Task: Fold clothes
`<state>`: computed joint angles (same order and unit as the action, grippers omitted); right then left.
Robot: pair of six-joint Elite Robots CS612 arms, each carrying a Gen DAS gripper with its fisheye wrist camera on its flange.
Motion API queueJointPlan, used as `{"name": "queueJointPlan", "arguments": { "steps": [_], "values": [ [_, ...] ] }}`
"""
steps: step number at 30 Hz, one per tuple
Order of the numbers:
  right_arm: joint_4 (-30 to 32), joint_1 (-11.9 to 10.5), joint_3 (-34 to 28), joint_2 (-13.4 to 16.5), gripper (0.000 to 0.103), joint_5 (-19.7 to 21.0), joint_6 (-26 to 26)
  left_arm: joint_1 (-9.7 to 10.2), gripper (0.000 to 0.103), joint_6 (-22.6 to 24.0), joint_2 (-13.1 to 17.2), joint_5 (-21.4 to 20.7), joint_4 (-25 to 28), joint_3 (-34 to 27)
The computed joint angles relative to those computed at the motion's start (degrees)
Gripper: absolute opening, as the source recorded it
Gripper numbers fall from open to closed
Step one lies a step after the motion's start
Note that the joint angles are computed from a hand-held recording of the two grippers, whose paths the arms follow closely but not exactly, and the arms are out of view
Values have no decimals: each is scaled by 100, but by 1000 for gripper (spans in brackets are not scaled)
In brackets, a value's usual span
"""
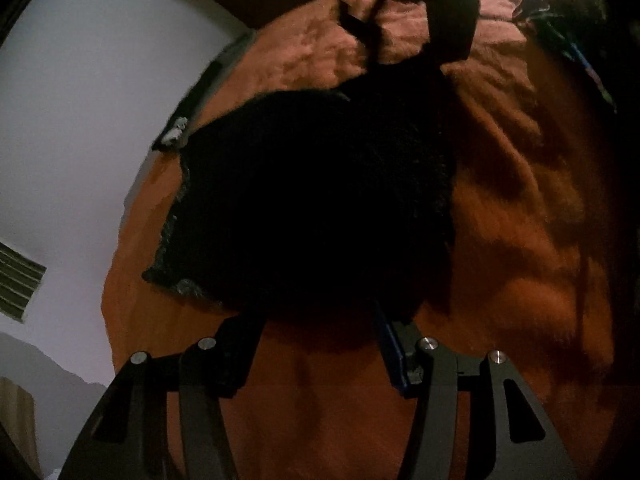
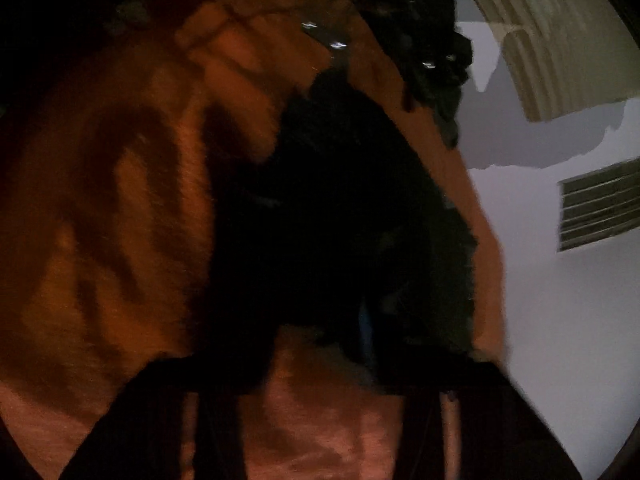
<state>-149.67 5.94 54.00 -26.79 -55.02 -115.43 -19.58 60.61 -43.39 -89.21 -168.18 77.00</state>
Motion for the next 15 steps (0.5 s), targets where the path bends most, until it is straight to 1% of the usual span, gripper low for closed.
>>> {"name": "queueJointPlan", "arguments": {
  "steps": [3,6,11,12,15],
  "values": [
    [85,-56,113,-70,22,-118,-284,-5,55,302,-10,-65,-169,84],
    [122,-134,172,-136,17,-45,-472,-6,55,420,8,-94,-244,121],
    [1108,-175,-223,-212,15,147,362,-26,55,577,57,-170,-676,185],
    [1207,-185,-263,-226,15,188,481,-32,55,608,95,-185,-778,162],
    [1212,-163,-212,-273,15,207,577,-53,55,776,226,-202,-1087,86]
  ]
}}
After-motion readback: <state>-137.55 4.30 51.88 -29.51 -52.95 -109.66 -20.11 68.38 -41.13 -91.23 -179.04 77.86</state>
